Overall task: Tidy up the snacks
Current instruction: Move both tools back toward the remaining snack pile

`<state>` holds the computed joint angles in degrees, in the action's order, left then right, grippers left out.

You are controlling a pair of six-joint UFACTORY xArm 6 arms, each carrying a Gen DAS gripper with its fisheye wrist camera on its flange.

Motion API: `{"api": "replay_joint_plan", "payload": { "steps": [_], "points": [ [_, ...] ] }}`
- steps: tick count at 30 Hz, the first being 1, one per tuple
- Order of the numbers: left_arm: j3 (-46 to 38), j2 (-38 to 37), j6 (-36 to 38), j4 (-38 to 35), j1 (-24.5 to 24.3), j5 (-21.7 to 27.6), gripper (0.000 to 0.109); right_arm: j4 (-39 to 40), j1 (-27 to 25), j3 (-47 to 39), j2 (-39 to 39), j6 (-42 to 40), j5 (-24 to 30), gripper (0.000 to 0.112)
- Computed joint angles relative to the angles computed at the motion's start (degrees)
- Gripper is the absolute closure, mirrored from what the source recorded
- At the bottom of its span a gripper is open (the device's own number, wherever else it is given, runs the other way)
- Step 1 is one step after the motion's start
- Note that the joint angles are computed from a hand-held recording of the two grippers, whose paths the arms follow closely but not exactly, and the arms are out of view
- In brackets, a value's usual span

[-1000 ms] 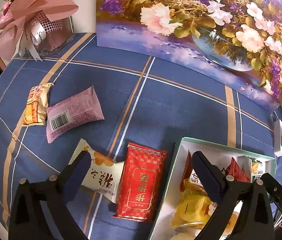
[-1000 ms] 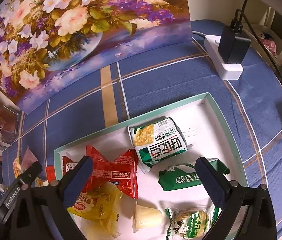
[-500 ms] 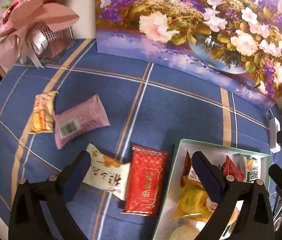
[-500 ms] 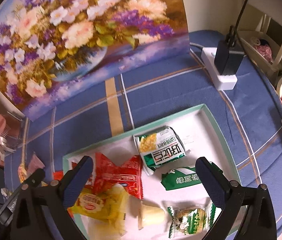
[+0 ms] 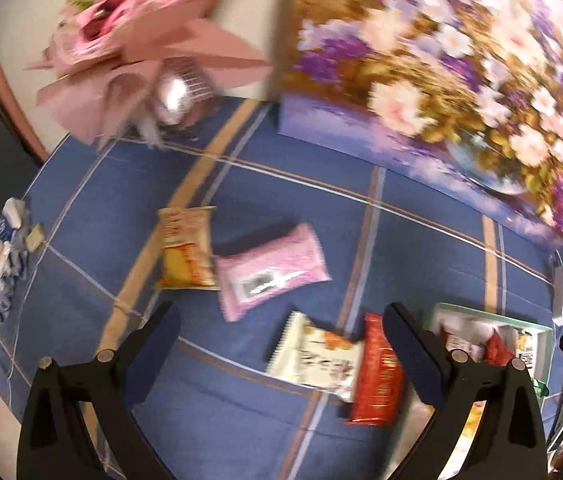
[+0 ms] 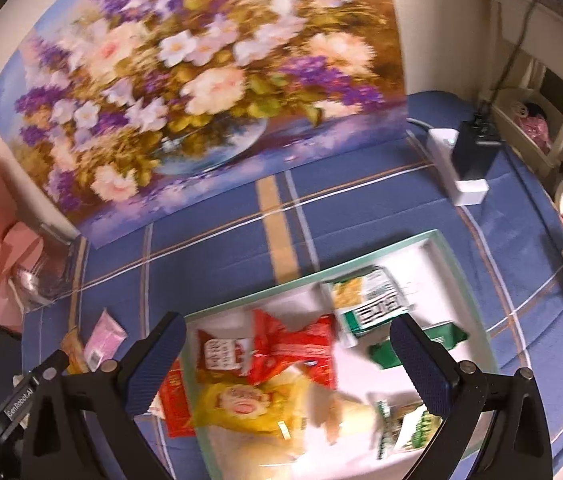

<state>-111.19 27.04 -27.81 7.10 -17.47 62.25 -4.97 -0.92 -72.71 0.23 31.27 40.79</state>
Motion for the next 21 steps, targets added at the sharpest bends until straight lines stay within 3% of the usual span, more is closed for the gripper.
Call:
{"api": "replay_joint_plan", "payload": {
  "steps": [10, 21],
  "points": [
    [7.83, -4.67, -1.97, -0.44, 6.29, -0.87, 0.008, 2.83, 7.78, -5.99, 5.16, -3.02, 1.18, 0.009],
    [10.01, -4.5, -0.99, -3.44, 8.49, -0.83, 0.008, 7.9, 13.3, -11.69, 12.11, -6.25, 2.09, 0.009]
  ]
}}
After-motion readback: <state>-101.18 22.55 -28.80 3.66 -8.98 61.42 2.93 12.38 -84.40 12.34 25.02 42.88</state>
